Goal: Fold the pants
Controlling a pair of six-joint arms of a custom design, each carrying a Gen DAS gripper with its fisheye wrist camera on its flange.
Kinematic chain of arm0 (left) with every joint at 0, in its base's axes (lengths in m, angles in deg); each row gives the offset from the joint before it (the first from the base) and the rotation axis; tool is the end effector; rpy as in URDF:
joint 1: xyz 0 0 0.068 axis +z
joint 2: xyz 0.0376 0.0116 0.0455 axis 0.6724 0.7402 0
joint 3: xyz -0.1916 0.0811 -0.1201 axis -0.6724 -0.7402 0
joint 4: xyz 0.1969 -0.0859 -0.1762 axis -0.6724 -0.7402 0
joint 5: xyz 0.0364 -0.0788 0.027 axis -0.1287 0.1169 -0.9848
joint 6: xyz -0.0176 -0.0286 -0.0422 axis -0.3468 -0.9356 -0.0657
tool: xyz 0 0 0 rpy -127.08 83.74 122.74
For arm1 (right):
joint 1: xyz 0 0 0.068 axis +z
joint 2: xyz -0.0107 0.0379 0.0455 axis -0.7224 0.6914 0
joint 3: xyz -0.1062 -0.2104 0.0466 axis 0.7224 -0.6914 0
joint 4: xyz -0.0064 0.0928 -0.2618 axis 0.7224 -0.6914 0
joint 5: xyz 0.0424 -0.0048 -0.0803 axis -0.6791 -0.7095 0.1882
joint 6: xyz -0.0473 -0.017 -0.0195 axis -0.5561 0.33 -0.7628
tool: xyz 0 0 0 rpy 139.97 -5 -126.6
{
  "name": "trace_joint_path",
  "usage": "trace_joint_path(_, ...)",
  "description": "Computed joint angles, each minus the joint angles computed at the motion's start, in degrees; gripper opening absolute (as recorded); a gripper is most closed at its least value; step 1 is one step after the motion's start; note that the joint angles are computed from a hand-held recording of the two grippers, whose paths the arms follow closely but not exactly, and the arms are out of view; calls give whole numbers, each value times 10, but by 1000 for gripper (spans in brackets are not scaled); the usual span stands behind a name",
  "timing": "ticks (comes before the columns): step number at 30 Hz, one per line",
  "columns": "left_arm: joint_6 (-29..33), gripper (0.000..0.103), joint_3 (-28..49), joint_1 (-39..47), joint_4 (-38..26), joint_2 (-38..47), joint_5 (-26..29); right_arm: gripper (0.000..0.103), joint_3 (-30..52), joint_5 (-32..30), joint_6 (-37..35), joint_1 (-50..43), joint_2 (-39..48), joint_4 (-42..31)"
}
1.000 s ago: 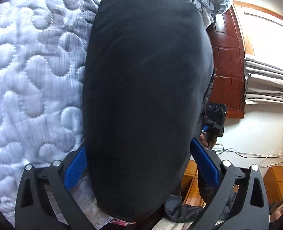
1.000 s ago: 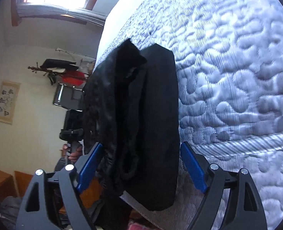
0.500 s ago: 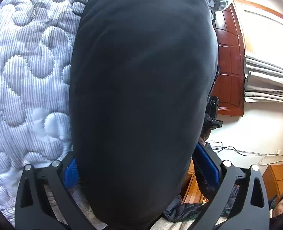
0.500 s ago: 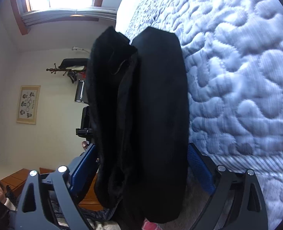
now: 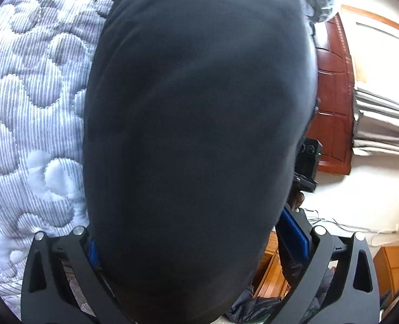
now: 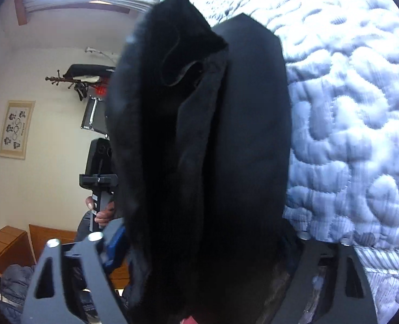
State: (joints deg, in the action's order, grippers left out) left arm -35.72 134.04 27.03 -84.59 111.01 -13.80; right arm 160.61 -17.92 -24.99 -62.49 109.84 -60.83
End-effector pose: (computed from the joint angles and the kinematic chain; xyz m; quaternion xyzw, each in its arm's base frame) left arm 0.2477 -0.0973 0.1672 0.0521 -0.8810 0.4679 0.0464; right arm 0.3438 -0.0690 0.1054 -0.0493 0.8673 0.4922 0.0554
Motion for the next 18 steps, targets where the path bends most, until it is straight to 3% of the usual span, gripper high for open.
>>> trace_joint_path(4,-45,97,-18,-19,41,-24,-12,57,-23,-13,-7,-2,-30,13)
trace_joint_path(6,-63,89,-33,-20,61,-39,-5,48,-29,-24,-12,-3,-42,13)
trace_joint_path(8,-102,72,-56,-20,96,-68,10,44,-33,-35,-17,-5,-56,11)
trace_joint_path(18,-223,46,-129,-57,246,-142,4,40,-64,-43,10,8,-137,45)
